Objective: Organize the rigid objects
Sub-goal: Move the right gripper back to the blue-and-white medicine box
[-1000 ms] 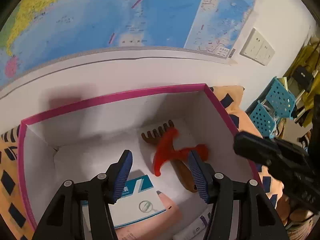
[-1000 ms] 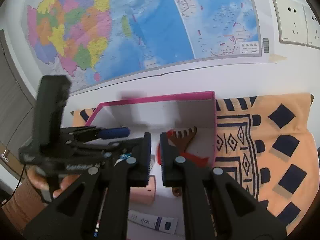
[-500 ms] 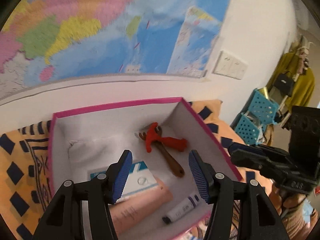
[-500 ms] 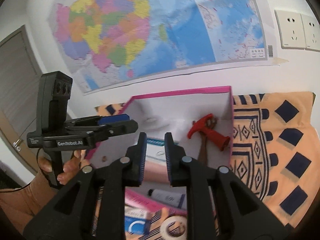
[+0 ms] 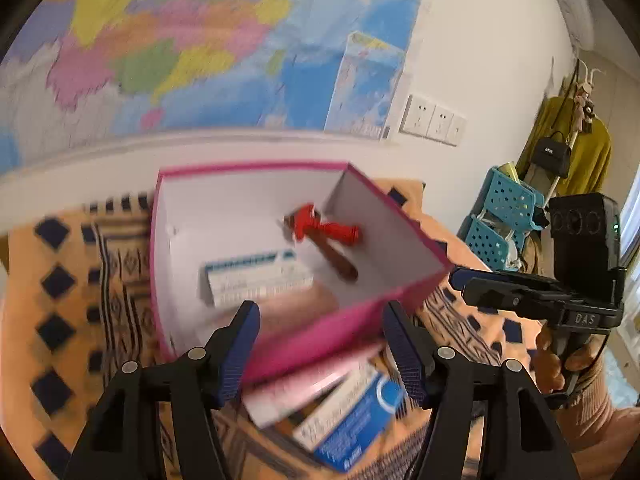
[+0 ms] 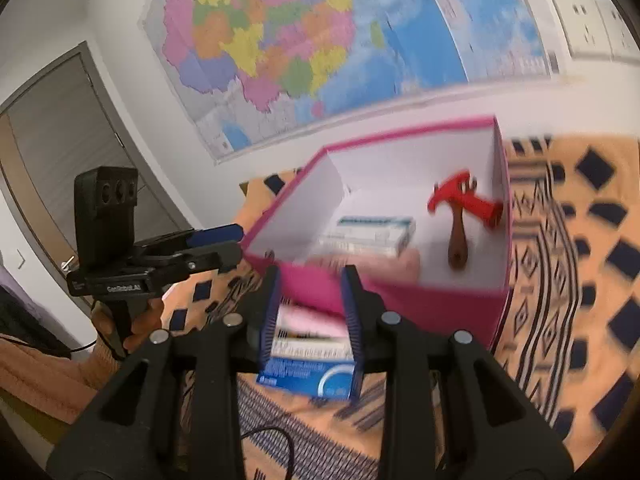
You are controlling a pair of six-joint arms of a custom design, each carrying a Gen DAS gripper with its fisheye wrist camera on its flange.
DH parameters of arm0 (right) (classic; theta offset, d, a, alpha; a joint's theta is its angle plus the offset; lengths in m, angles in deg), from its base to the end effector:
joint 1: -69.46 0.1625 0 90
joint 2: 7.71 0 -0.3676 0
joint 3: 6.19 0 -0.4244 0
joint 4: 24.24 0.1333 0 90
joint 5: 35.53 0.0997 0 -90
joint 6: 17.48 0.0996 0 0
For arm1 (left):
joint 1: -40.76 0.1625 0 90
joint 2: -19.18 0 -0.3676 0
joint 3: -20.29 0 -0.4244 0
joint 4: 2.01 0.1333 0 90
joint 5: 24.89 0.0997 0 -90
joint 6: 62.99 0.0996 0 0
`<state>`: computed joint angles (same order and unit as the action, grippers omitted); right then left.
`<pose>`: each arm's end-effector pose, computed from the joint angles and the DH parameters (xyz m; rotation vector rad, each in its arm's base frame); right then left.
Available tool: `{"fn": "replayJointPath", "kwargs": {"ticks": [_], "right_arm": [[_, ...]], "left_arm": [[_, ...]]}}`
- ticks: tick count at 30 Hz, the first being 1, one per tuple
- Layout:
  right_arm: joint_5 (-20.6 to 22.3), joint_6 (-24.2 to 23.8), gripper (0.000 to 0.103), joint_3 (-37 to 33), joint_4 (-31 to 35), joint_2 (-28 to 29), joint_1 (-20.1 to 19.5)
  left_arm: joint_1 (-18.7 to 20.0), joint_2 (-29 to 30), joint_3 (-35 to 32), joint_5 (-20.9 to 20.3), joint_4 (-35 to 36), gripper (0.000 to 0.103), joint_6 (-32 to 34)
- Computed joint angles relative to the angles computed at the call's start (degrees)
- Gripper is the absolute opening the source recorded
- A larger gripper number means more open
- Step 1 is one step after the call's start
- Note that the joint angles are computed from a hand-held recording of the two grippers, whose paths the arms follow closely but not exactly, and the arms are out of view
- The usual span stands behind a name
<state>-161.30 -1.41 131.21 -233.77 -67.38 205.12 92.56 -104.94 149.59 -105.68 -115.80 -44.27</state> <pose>0.3414 -0.2287 0.0713 0.3639 -2.6672 1.3180 -0.0944 -0.3613 0.3671 1.3921 2.6511 -0.5243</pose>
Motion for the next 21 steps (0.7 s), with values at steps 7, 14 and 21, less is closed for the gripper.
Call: {"fn": "replayJointPath", "kwargs": {"ticks": [7,14,21], "right_arm": [[0.9,4.8,0.033,1.2,-0.6,3.5,-0.6],[2.0,6.5,0.033,0.5,-1.6,6.7,-1.0],[3.3,8.0,0.033,0.3,-2.7,9.0,-1.8]], "left_arm": [[1.2,-5.0,3.8,3.0,4.3,0.065,-1.6],[1.6,-7.9,6.5,4.3,6.5,0.065,-3.9],[0.4,-9.7,7.8,5.4,8.1,0.065,-4.8]]}}
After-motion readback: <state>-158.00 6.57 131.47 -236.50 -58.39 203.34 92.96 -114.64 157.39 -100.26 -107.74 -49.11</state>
